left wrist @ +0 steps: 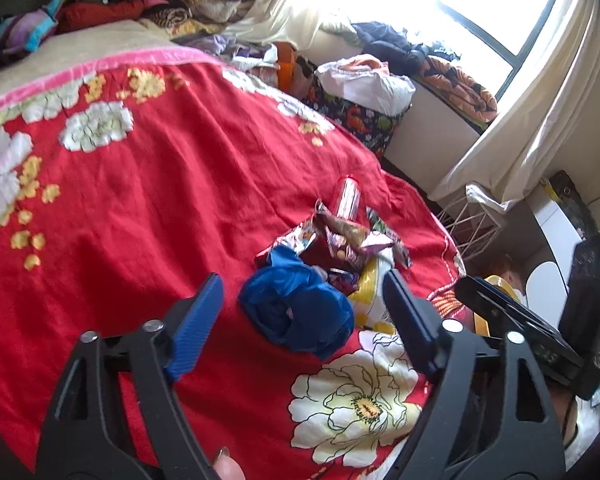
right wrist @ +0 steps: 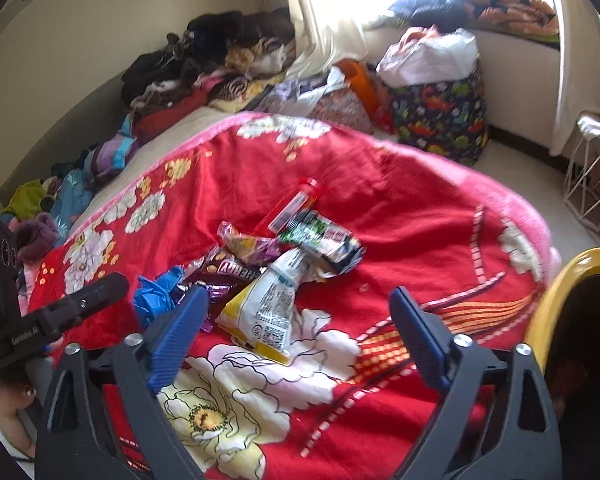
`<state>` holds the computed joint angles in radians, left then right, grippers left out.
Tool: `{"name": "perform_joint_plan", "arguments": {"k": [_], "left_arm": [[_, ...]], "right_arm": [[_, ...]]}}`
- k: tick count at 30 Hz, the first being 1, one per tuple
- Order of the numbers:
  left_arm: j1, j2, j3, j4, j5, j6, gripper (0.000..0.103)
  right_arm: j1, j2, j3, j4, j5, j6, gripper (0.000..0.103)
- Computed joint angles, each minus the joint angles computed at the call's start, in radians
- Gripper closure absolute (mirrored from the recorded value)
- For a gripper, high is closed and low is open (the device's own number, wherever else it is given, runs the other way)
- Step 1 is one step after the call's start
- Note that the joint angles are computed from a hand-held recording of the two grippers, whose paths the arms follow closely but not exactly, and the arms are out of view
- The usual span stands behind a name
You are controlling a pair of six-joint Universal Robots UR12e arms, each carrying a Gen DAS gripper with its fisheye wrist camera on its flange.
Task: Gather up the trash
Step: 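Move both tools back to the bed and close the right tool on a white snack wrapper, then carry the white snack bag and blue glove over the yellow-rimmed bin with both tools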
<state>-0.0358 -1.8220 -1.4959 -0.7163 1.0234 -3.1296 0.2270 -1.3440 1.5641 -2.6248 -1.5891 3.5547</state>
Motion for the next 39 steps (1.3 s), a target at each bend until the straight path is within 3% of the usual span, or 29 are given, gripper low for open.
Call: {"name": "perform_joint_plan", "arguments": {"k": [7,12,15,26,31,39], "left_arm": [[-0.001,-0.012,0.001,-0.050,-0.019,0.003,0.046],[-0.001,-0.019,-0.001,-0.079,-0.033,0.000,0.048],[0.001,-0.024,0.000,-0.089,-0.046,-0.006,0.051],[0.016,-0.018,-0.004,-0.118,-0.101,0.001,0.084],[0.023,0.007,-0.012,-0.100,-0.108,0.016,0.092],[0.014,0.034,-0.011,-0.055,-0.088,0.025,0.094]], "right_arm": [[-0.017,0.050,-0.046,0.060,0.106,0.020,0.027],[-0.028,0.085,-0.071,0.119,0.192,0.055,0.036],[-0.035,0.085,-0.049,0.078,0.250,0.063,0.059],[-0.026,0.017,0.015,0.001,0.271,0.034,0.064],[-0.024,-0.017,0.040,-0.003,0.266,0.023,0.064],[-0.026,-0.057,0.072,-0.033,0.246,0.023,0.064]]}}
